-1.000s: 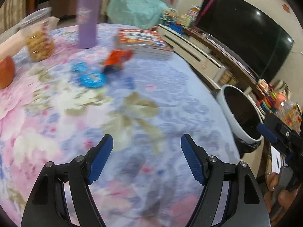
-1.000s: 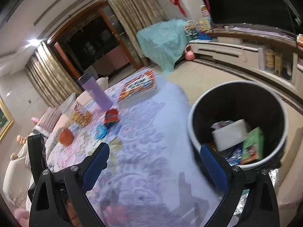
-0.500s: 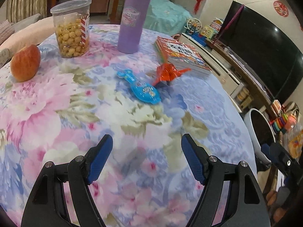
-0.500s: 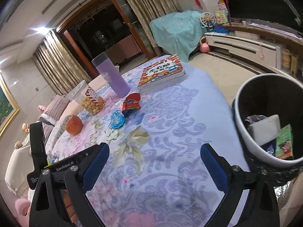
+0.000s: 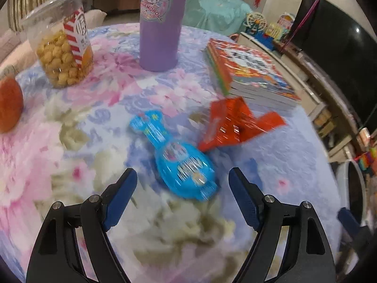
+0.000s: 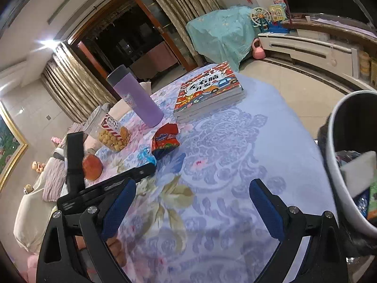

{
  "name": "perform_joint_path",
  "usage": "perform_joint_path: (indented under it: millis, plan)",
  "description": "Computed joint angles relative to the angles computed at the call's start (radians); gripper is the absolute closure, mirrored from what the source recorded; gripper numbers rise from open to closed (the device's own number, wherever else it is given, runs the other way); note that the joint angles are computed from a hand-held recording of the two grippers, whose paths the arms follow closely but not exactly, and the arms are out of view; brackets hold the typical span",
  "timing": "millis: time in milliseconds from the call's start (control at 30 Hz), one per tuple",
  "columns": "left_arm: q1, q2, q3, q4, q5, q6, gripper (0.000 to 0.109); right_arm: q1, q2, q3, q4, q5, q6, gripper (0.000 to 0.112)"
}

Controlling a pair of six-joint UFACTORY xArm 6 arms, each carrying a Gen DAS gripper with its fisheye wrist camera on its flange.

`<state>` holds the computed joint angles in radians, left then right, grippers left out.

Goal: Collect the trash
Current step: 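Grasp the blue candy toy with the left tool while the right tool grasps the orange snack bag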

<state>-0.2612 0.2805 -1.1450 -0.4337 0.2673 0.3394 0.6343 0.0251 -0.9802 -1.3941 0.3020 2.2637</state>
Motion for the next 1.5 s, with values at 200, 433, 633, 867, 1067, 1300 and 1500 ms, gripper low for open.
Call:
perform_joint_path:
  millis: [200,433,633,867,1067,1300,1500]
  plan:
    - [0.033,0.011,0.011,-0.108,-0.036,0.175,0.077,-0.056,0.085,-0.076,-0.06,-0.079,0.052,0.014]
    - [0.111,-0.112,0.119,-0.43,0.055,0.52,0.093,-0.073,0.223,-0.226,-0.072,-0.122,0.027,0.014]
    - [0.209,-0.203,0.194,-0.556,0.214,0.67,0.093,-0.049,0.367,-0.398,0.088,-0.101,-0.204,0.015]
    - [0.264,-0.214,0.207,-0.642,0.288,0.723,0.093,-0.047,0.484,-0.521,0.265,-0.05,-0.38,0.029]
    - [0.262,-0.22,0.218,-0.658,0.244,0.711,0.092,-0.048,0.455,-0.486,0.214,-0.028,-0.306,0.085]
    - [0.239,-0.236,0.24,-0.66,0.16,0.697,0.052,0.001,0.301,-0.318,0.012,-0.02,-0.087,0.086]
    - [0.212,-0.203,0.236,-0.549,-0.001,0.518,0.034,0.085,0.151,-0.157,-0.089,0.024,0.029,0.086]
